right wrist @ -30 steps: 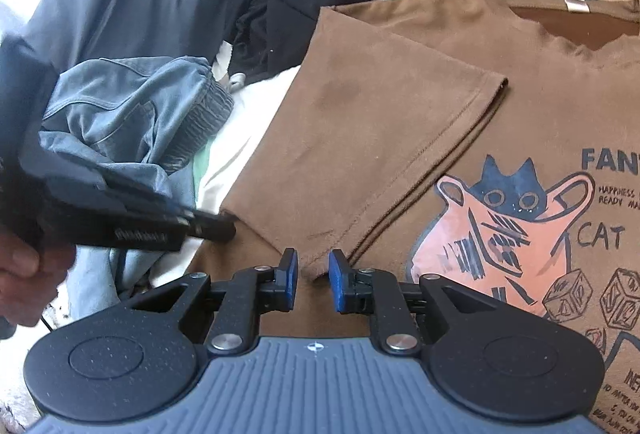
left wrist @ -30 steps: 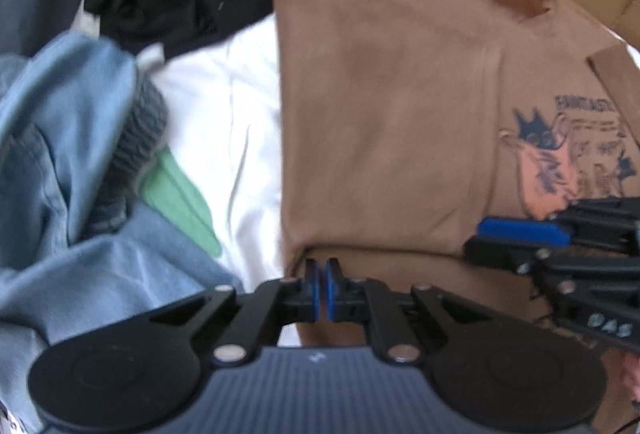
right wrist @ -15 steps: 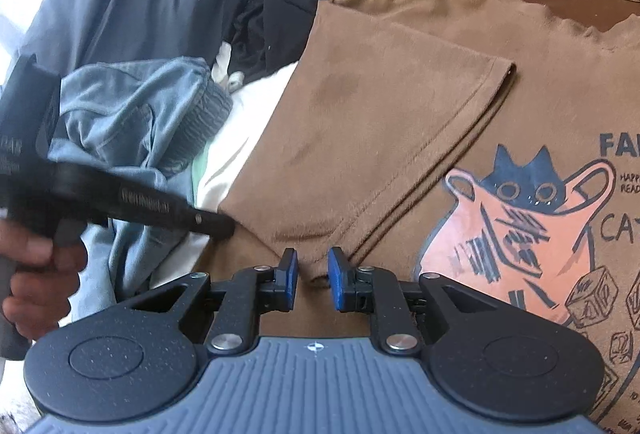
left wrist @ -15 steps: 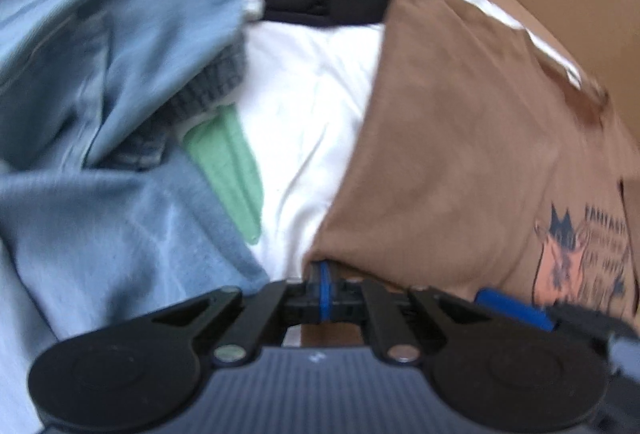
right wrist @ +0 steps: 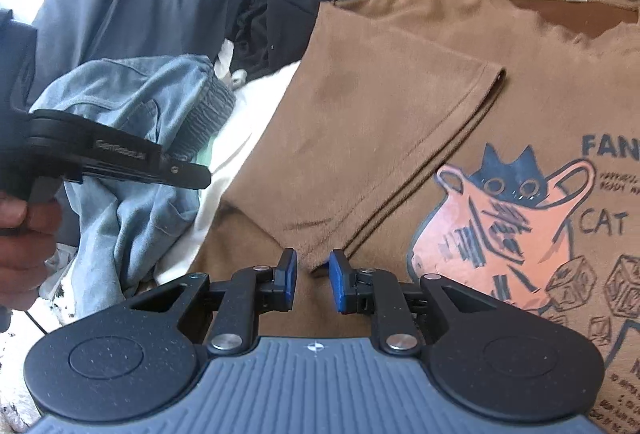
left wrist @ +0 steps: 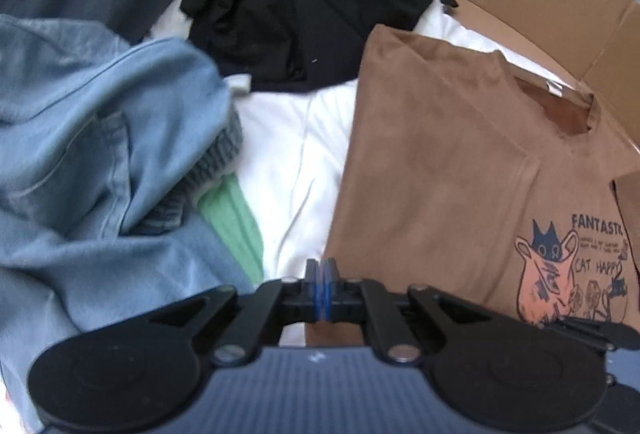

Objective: Fold clothes
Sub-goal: 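Open the right tool and release the folded shirt side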

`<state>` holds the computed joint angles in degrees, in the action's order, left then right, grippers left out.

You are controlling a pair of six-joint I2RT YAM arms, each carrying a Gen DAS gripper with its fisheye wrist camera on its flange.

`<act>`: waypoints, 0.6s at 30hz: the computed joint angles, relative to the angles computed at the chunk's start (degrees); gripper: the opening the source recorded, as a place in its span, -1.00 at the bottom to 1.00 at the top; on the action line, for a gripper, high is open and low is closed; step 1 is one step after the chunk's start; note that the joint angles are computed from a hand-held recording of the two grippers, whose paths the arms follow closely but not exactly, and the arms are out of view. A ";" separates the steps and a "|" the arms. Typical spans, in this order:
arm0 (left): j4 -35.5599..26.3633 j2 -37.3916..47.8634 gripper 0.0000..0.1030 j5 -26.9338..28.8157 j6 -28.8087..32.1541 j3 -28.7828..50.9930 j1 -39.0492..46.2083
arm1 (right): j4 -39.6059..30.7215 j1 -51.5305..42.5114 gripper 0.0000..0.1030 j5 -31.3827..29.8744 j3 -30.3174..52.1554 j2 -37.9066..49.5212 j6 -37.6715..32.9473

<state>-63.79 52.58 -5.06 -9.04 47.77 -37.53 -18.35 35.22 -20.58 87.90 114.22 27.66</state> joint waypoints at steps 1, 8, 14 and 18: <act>0.28 -0.17 -0.95 -0.01 -0.01 -0.30 -0.56 | 0.17 -0.06 -0.55 0.15 -0.24 -0.29 0.16; 5.41 0.09 -0.95 0.98 2.14 -5.70 2.00 | -0.42 -0.18 -0.51 1.43 -2.74 -2.90 1.19; 3.20 1.81 -0.86 1.16 2.32 -2.38 1.94 | -2.95 -2.95 -0.14 2.22 -5.92 -8.94 -0.29; -1.17 1.63 -0.75 2.25 1.66 2.18 1.55 | -9.16 -5.52 -0.14 3.50 -3.50 -12.54 -2.09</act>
